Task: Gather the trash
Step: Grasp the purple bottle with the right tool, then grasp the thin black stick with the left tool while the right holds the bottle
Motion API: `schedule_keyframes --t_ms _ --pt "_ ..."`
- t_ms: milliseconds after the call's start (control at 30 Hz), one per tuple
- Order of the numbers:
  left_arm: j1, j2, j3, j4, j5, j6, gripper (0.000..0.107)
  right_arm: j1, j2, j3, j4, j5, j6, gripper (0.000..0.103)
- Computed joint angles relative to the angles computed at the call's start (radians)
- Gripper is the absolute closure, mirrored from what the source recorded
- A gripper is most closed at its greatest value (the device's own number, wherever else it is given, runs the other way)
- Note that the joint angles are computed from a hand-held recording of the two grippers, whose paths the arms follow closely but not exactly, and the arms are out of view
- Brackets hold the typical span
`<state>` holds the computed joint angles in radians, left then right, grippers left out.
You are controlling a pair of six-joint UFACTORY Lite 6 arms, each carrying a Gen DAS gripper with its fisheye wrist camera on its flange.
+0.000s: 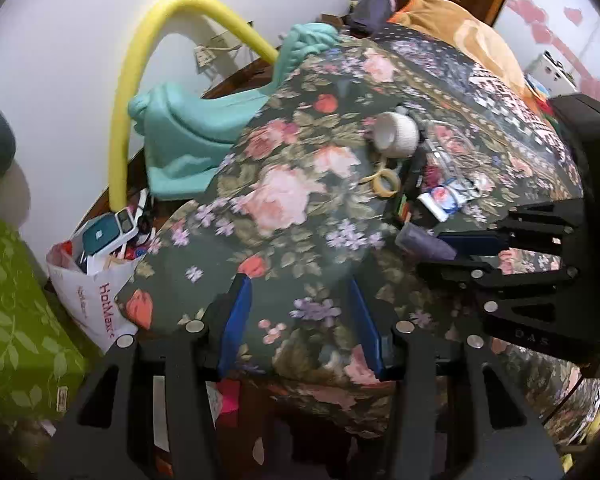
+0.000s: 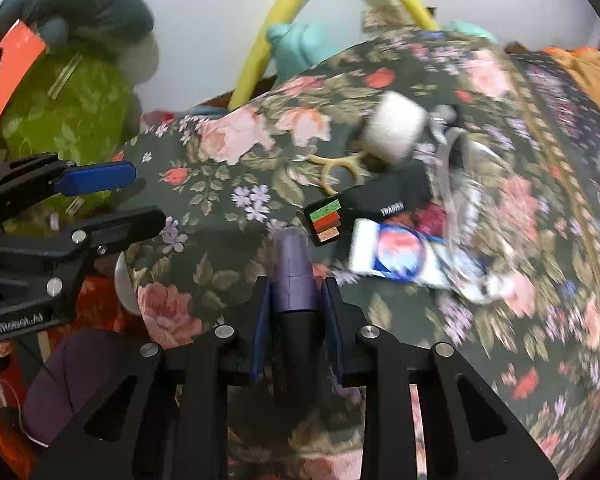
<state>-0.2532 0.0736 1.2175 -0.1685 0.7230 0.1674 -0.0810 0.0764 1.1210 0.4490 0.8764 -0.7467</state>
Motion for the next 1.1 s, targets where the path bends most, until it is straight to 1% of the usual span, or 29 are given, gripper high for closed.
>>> schedule_keyframes --t_ms 33,133,200,333,500,533,567,600,633,667,700,800,1000,1100 --pt "-0.01 0.008 0.015 0.003 0.005 -0.001 0.058 -0.022 -0.009 -0.001 0.012 -0.001 -0.01 0.08" --pt "-0.044 0.048 0.076 -0.01 0.021 0.01 0.058 -0.124 -0.069 -0.016 0.072 0.052 -0.037 0.08" --pt "-0.074 0.098 0.137 -0.035 0.036 0.029 0.058 -0.24 -0.105 -0.024 0.122 0.103 -0.072 0.08" --pt "-0.125 0.205 0.243 -0.053 0.041 0.037 0.058 -0.376 -0.148 -0.042 0.122 0.1 -0.086 0.08" --pt "-0.176 0.348 0.351 -0.029 0.006 0.006 0.059 -0.465 -0.152 -0.064 0.108 0.086 -0.076 0.08" --pt "-0.172 0.36 0.357 -0.051 0.008 0.023 0.067 -0.443 -0.134 -0.05 0.107 0.073 -0.049 0.08" --pt "-0.166 0.387 0.377 -0.089 0.021 0.05 0.078 -0.463 -0.137 -0.058 0.105 0.078 -0.054 0.08" --pt "-0.166 0.411 0.394 -0.1 0.034 0.053 0.084 -0.491 -0.138 -0.066 0.106 0.087 -0.067 0.08" --pt "-0.169 0.415 0.393 -0.098 0.035 0.046 0.096 -0.496 -0.148 -0.076 0.105 0.089 -0.062 0.08" --pt "-0.174 0.412 0.38 -0.091 0.026 0.037 0.097 -0.476 -0.143 -0.082 0.107 0.07 -0.044 0.08" --pt "-0.177 0.387 0.346 -0.093 0.003 0.034 0.098 -0.496 -0.145 -0.086 0.114 0.082 -0.055 0.08" --pt "-0.171 0.309 0.263 -0.12 -0.005 0.057 0.105 -0.519 -0.159 -0.103 0.134 0.092 -0.064 0.08" --pt "-0.176 0.139 0.093 -0.054 0.005 0.012 0.105 -0.524 -0.192 -0.12 0.147 0.094 -0.063 0.08" --pt "-0.189 0.121 0.073 -0.009 0.026 -0.012 0.105 -0.533 -0.202 -0.127 0.151 0.107 -0.066 0.08"
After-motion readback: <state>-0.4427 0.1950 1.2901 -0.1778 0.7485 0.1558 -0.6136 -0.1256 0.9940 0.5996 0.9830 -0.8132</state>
